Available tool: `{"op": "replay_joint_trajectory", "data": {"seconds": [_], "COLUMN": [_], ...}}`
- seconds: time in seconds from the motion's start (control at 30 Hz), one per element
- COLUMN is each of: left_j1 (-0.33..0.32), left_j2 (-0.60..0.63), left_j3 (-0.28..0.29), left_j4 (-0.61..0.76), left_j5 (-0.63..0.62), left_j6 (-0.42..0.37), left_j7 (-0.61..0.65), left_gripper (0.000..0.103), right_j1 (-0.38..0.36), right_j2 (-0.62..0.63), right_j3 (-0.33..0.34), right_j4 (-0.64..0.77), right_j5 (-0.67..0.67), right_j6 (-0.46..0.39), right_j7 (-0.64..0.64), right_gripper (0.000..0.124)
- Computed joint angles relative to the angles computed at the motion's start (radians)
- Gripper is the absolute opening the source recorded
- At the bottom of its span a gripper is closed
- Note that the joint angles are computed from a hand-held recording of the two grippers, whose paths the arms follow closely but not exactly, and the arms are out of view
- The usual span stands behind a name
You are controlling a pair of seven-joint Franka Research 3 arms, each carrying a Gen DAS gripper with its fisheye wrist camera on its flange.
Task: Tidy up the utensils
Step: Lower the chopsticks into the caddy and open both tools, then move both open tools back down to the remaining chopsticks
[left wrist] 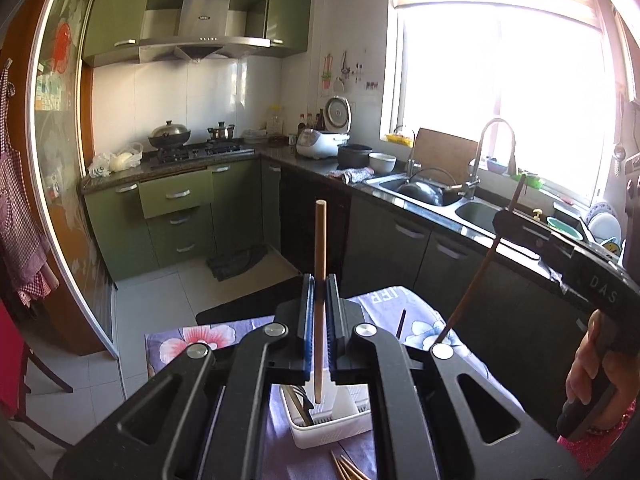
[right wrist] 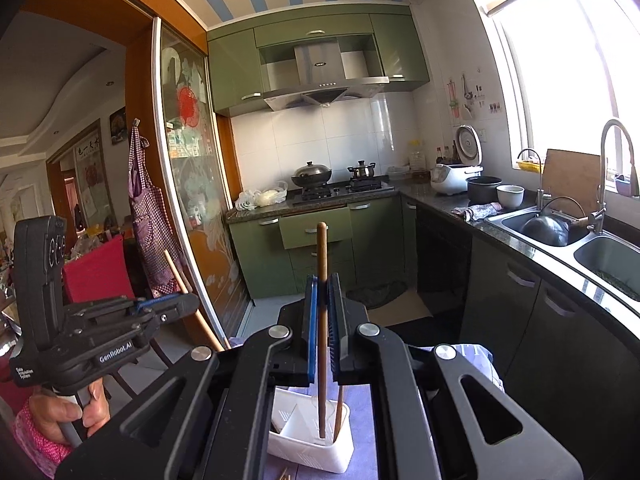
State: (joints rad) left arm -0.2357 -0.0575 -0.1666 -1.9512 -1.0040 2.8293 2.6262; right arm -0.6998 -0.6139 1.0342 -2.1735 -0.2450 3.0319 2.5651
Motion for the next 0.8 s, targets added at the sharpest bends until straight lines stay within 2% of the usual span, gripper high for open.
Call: {"op": "replay_joint_trajectory", "data": {"seconds": [0.23,0.3,0.33,0.37,0.43,0.57,0.67,0.7,0.8], "left_j1": [0.028,0.038,0.041,0.042,0.042,0.035,0.033,0.036,0.035], "left_j2": [0.039,0.042,0.039,0.035,0.011,-0.051,-0.097,-0.103,-0.089], "left_j3": [-0.011,-0.011,-0.012,-0.013,-0.010,0.018,0.035,0.039,0.045], "left_j4": [-0.044,-0.049,-0.055,-0.060,-0.082,-0.127,-0.188,-0.208,-0.255], "left_j5": [0.154,0.171,0.174,0.170,0.139,0.128,0.207,0.249,0.333], "left_j6": [-0.029,-0.045,-0.043,-0.039,-0.032,-0.077,-0.129,-0.155,-0.223], "left_j7": [-0.111,-0.128,-0.132,-0.128,-0.102,-0.119,-0.212,-0.264,-0.364], "left_gripper": [0.007,0.018,0.033,0.040,0.040,0.043,0.048,0.048,0.048], "right_j1": [-0.106,-0.116,-0.119,-0.120,-0.115,0.006,0.153,0.199,0.316], "right_j2": [0.122,0.171,0.188,0.207,0.202,0.100,-0.036,-0.080,-0.185], "right_j3": [0.135,0.161,0.171,0.179,0.179,0.057,-0.052,-0.075,-0.109], "right_j4": [0.011,0.015,0.009,0.011,0.002,-0.087,-0.207,-0.249,-0.371], "right_j5": [-0.027,-0.041,-0.047,-0.055,-0.070,-0.048,0.004,0.023,0.076], "right_j6": [-0.005,-0.017,-0.011,-0.020,-0.019,0.031,0.037,0.027,-0.006], "right_j7": [0.015,0.004,0.007,0.003,0.019,0.058,0.084,0.095,0.151], "right_gripper": [0.006,0.007,0.008,0.010,0.019,0.019,0.031,0.035,0.035]}}
